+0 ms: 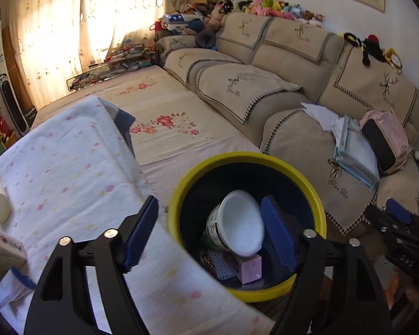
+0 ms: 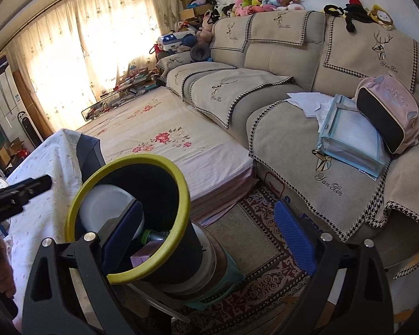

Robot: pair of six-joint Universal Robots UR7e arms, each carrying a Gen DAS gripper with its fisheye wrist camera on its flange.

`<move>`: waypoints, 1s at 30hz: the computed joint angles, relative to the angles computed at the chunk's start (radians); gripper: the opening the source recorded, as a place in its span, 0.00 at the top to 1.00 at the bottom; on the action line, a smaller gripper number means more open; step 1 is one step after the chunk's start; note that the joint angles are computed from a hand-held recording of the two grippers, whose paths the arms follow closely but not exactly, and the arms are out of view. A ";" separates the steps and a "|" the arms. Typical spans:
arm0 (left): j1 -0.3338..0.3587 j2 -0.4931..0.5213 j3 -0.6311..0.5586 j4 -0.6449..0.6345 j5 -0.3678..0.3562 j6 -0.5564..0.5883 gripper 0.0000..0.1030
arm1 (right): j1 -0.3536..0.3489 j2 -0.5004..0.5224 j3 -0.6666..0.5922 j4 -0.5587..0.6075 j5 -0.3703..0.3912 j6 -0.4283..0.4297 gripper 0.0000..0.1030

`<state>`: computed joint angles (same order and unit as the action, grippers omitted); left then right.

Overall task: Collect trash
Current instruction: 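Carry the bowl with the left tool into the bin and release, then reach the right tool to the white wet wipe and pinch it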

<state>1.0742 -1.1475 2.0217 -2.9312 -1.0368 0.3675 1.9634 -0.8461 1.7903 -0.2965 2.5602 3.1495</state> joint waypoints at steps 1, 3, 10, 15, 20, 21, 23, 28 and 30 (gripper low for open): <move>0.001 -0.024 0.010 0.004 0.000 0.000 0.21 | 0.004 0.008 -0.009 0.007 0.000 0.001 0.12; 0.000 -0.075 0.028 0.019 -0.003 -0.016 0.21 | 0.011 0.020 -0.023 0.020 -0.006 0.004 0.12; 0.010 -0.324 0.133 0.002 -0.024 -0.045 0.18 | 0.055 0.070 -0.082 0.055 -0.016 -0.016 0.12; 0.029 -0.517 0.200 -0.003 0.058 -0.057 0.14 | 0.084 0.140 -0.162 0.127 -0.042 -0.016 0.12; 0.075 -0.674 0.232 -0.009 0.137 -0.060 0.12 | 0.131 0.243 -0.281 0.220 -0.103 -0.033 0.12; 0.086 -0.701 0.237 -0.016 0.153 -0.058 0.12 | 0.142 0.269 -0.313 0.244 -0.118 -0.038 0.12; 0.113 -0.744 0.241 -0.026 0.168 -0.049 0.12 | 0.163 0.326 -0.386 0.305 -0.164 -0.049 0.12; 0.196 -0.820 0.244 -0.034 0.156 -0.035 0.11 | 0.213 0.486 -0.613 0.480 -0.278 -0.074 0.12; 0.225 -0.837 0.243 -0.025 0.144 -0.044 0.11 | 0.226 0.544 -0.702 0.546 -0.306 -0.088 0.12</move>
<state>1.2993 -1.9842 2.2649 -2.9560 -0.8924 0.3233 2.1889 -0.3023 1.0884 0.2497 2.2547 3.0619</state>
